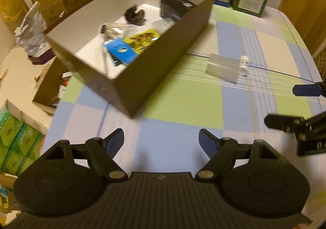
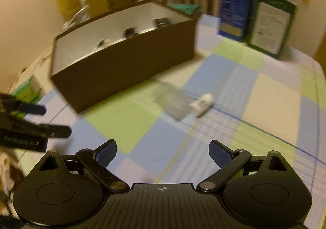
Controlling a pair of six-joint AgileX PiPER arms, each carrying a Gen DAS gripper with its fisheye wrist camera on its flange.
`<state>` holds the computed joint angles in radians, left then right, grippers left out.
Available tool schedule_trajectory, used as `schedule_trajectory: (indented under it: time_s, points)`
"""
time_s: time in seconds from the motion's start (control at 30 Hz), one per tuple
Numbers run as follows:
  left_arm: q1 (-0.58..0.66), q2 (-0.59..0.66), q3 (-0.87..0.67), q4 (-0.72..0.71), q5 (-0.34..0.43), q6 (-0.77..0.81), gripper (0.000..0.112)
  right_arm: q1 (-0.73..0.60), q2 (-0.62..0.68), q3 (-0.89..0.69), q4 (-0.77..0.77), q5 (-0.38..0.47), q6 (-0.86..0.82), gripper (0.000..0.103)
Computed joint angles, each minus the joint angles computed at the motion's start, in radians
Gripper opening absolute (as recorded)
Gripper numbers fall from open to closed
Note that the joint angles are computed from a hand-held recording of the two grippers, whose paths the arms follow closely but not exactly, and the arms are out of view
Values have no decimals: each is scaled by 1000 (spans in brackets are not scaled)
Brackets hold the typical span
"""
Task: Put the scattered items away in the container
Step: 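Withdraw both tools from the box toward the clear cup and pill bottle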
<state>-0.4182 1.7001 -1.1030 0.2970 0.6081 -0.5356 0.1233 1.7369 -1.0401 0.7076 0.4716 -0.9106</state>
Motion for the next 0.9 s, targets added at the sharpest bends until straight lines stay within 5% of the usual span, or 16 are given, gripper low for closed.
schedule_trajectory:
  time_s: [0.2, 0.43, 0.9]
  points:
    - [-45, 122, -112, 16, -39, -39, 77, -62, 57, -14, 174, -46, -172, 80]
    - [-37, 287, -282, -134, -74, 178, 77, -108, 161, -75, 312, -33, -374, 73]
    - [-25, 619, -737, -300, 60, 512, 78, -131, 351, -252, 158, -14, -196, 73]
